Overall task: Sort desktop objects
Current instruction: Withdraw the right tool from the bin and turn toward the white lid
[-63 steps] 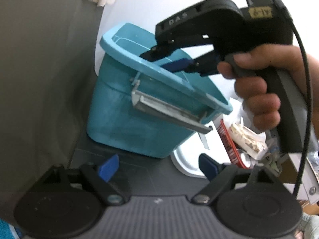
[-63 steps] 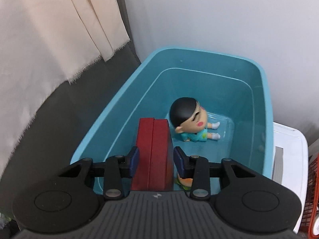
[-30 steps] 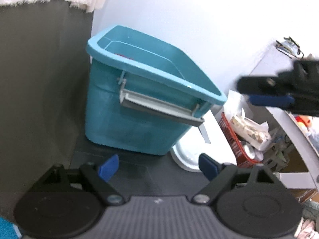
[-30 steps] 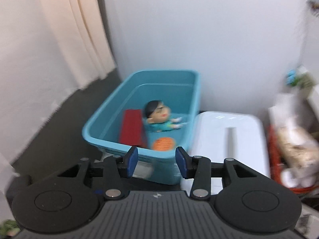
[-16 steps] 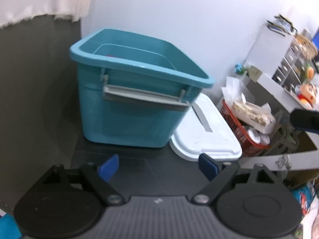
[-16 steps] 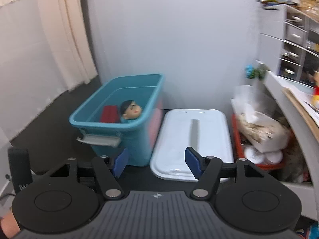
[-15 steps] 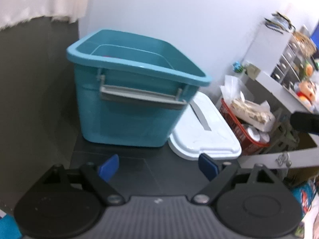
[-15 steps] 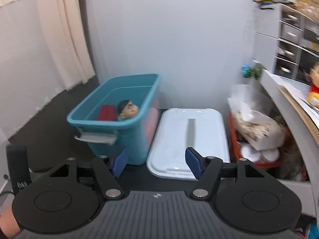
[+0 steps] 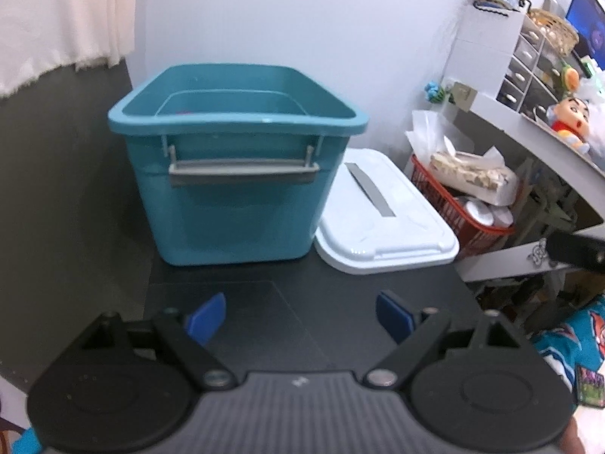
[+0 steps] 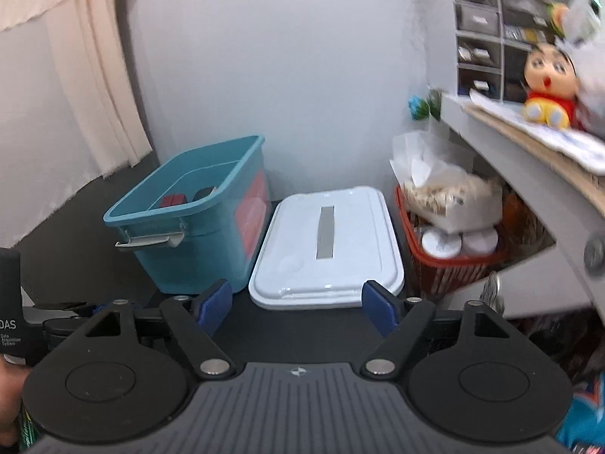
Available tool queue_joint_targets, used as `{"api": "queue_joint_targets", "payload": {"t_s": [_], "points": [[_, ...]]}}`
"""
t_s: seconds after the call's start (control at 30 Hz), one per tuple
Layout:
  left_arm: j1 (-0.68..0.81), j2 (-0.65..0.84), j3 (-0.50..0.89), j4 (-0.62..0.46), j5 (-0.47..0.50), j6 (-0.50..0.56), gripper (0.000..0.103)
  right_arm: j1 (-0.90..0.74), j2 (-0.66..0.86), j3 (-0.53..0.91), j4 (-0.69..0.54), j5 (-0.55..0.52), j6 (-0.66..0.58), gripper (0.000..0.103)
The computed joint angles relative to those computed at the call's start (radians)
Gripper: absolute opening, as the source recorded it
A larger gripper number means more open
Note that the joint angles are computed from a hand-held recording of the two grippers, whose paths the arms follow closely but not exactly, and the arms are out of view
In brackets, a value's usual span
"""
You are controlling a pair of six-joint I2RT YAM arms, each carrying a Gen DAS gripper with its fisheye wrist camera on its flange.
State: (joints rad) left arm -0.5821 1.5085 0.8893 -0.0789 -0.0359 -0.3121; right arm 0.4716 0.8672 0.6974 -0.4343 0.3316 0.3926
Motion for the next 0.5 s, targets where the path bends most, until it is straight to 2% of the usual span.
{"api": "queue_joint_targets", "payload": {"t_s": [0.1, 0.17, 0.3, 0.5], "points": [[-0.017, -0.004, 0.018, -0.011, -0.006, -0.017, 0.089, 0.008, -0.010, -0.013, 0.002, 0.014, 0.013, 0.085], [-0.032, -0.002, 0.030, -0.016, -0.009, -0.026, 0.089, -0.017, -0.023, -0.024, -0.004, -0.018, 0.063, 0.090], [-0.067, 0.020, 0.066, -0.034, -0.022, -0.014, 0.089, -0.088, -0.021, -0.038, -0.032, -0.100, 0.149, 0.090], [-0.088, 0.069, 0.125, -0.032, -0.023, -0.017, 0.089, -0.143, 0.000, -0.069, 0.005, -0.124, 0.177, 0.094]]}}
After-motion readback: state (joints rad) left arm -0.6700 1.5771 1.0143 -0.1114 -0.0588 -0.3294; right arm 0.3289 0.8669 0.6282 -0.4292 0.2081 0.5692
